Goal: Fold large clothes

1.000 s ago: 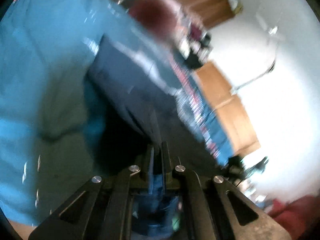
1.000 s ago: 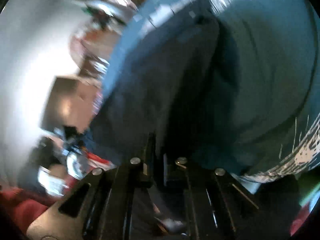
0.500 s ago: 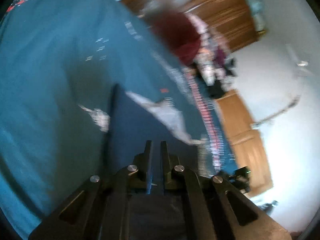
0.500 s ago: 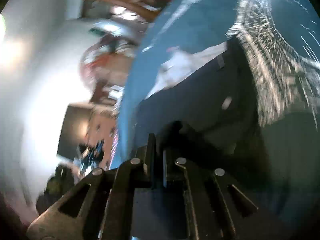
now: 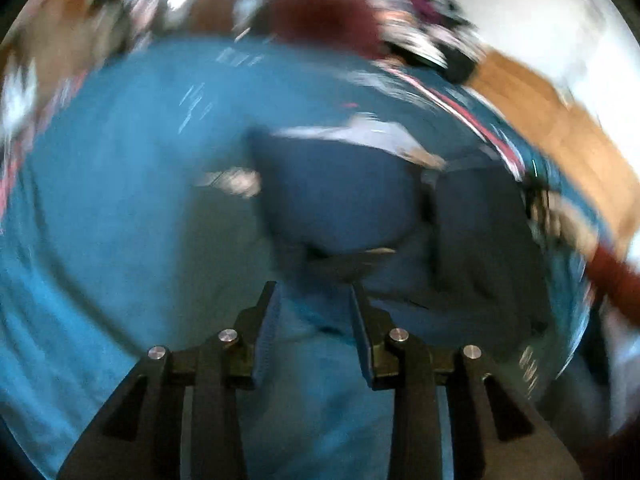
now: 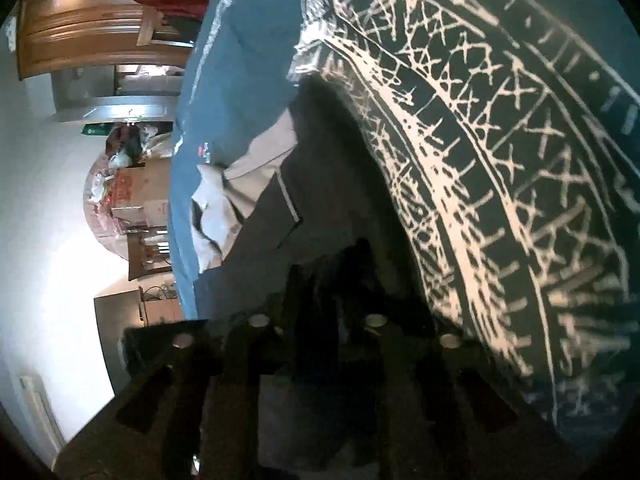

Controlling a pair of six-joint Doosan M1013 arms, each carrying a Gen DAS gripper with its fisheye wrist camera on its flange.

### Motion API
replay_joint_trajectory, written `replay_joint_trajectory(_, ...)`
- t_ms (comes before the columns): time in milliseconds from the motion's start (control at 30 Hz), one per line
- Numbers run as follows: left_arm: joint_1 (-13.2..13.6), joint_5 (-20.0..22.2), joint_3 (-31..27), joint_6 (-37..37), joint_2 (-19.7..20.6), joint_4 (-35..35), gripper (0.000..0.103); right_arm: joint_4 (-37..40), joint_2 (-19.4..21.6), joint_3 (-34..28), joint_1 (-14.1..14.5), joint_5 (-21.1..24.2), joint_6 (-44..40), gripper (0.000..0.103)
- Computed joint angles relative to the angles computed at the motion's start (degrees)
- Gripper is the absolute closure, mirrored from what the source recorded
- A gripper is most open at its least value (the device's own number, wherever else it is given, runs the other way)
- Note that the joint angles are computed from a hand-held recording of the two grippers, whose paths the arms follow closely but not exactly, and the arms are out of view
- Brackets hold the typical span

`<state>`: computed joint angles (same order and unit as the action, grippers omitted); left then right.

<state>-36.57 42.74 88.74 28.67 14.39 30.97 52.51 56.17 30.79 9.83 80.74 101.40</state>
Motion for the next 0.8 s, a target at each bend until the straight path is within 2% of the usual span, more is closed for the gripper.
replay_joint_trajectory(67, -4.1, 2.7, -3.0, 3.8, 2.1, 6.5, 0.062, -2.7, -2.9, 3.4, -0.1, -1.7, -3.6, 0.041)
replay_joint_trajectory(133, -8.8, 6.8, -5.6, 6.0, 5.0, 16.7, 0.06, -2.6, -5.5, 7.0, -0.6, -3.0, -7.0, 0.032)
replay_joint_trajectory(167, -10.3, 7.1, -6.3, 7.9, 6.1, 19.3, 0.057, -1.8, -6.4, 8.5, -0.8, -3.4, -8.3, 0.029)
replay_joint_trajectory(267, -13.7, 8.2, -7.7, 13.4, 9.2, 25.5, 0.056, -0.3, -10.1, 15.2, -1.7, -5.0, -11.8, 0.028)
replay_joint_trajectory(333, -16.1, 10.2, -7.5, 20.3, 11.4, 30.9, 0.055, 1.4, -12.0, 19.0, -2.3, -5.6, -13.5, 0.028)
replay_joint_trajectory(467, -18.2, 10.1, -7.4, 25.7, 13.2, 34.5, 0.054, 3.7, -14.4, 24.5, -3.0, -5.3, -15.4, 0.027)
replay_joint_trajectory(500, -18.4, 10.3, -7.5, 26.1, 13.7, 36.8, 0.05, 4.0, -14.7, 25.2, -2.9, -5.3, -15.5, 0.027)
replay_joint_trajectory(567, -17.6, 10.5, -9.5, 28.4, 15.3, 36.6, 0.043, 4.1, -14.9, 25.8, -2.8, -5.1, -16.3, 0.026)
replay_joint_trajectory(733, -15.6, 14.6, -13.6, 35.0, 18.5, 31.0, 0.041, 4.0, -15.2, 26.3, -2.5, -4.7, -17.5, 0.024)
replay_joint_trajectory(767, -15.1, 15.0, -14.8, 37.1, 19.1, 28.0, 0.055, 3.8, -15.3, 26.3, -2.5, -4.6, -18.1, 0.024)
replay_joint_trajectory(800, -14.6, 15.5, -16.4, 38.8, 19.8, 24.4, 0.088, 3.6, -15.3, 26.1, -2.3, -4.7, -18.4, 0.024)
